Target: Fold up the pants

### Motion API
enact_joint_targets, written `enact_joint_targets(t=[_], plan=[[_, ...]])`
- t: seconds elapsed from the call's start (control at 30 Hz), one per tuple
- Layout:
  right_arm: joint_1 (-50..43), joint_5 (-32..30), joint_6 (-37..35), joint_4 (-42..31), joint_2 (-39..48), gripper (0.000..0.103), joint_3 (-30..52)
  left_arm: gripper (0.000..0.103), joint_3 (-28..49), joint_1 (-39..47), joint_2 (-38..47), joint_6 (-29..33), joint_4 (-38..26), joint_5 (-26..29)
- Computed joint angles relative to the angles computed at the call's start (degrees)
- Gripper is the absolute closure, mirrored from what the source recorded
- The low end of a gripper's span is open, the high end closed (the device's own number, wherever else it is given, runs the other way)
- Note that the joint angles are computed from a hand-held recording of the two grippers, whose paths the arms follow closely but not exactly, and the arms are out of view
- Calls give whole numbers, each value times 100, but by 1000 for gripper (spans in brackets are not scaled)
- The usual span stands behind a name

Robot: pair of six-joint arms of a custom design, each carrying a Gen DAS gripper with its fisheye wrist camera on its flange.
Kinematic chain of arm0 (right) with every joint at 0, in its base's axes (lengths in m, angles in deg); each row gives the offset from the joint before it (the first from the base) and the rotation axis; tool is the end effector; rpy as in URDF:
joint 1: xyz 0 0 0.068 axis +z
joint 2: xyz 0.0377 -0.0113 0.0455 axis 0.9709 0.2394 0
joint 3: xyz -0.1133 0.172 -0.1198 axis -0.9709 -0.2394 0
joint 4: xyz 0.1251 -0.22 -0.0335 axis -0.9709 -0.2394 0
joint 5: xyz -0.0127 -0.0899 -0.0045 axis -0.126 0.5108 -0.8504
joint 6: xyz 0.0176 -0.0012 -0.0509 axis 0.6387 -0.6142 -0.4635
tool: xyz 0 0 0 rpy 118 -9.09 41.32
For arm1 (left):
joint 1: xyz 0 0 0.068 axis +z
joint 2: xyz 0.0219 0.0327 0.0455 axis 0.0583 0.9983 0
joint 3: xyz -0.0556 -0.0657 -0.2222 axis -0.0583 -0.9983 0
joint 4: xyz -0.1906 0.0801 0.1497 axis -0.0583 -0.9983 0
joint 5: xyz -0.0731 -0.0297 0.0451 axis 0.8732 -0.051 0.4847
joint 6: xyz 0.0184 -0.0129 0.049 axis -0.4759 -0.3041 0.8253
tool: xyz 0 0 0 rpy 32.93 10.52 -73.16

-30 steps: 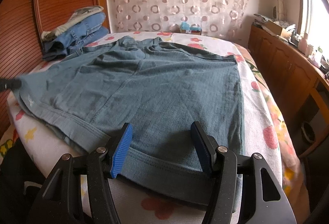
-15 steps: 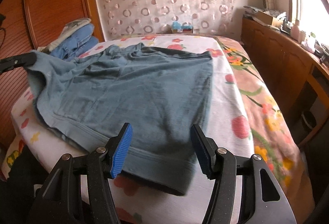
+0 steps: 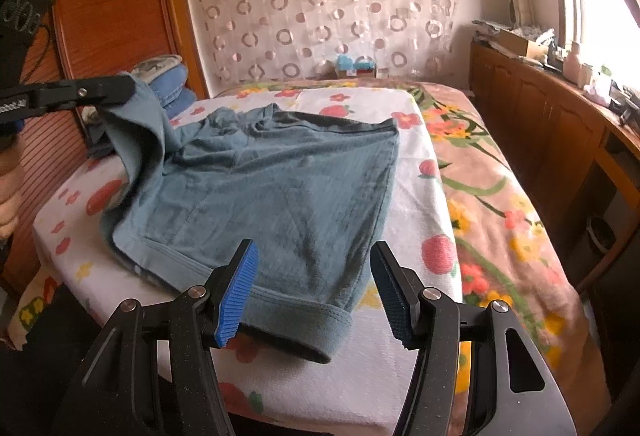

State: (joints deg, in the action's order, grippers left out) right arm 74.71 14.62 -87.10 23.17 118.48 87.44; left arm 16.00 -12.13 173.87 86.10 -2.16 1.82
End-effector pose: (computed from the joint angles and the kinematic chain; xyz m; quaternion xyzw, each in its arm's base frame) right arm 0.2825 0.0013 0.1178 -0.0638 0.8976 0.0902 0.4266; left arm 0.3488 -0.1099 0.2043 0.2574 0.8602 -0.1930 0.3958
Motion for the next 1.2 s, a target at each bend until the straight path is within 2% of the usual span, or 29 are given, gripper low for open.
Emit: enact_joint_targets(t=[0.1,0.37,0.53,0.87,1.2], plan=[[-28,-25,16,-3,-64,43,-43,87,-25,-11,41,-97,66,-151],[157,19,145,4,50,43,67,71,-638,192,-355,252,334,-348],[420,52,294,-10,201,46,262,70,-1014,445,-318,394,473,-385],[936,57,435,-355,1072,66,1246,70,-1483,941,65,446,812,-214],[1061,192,558,-817,1810,67,2045,70,-1580,985,446,358,1019,-208]])
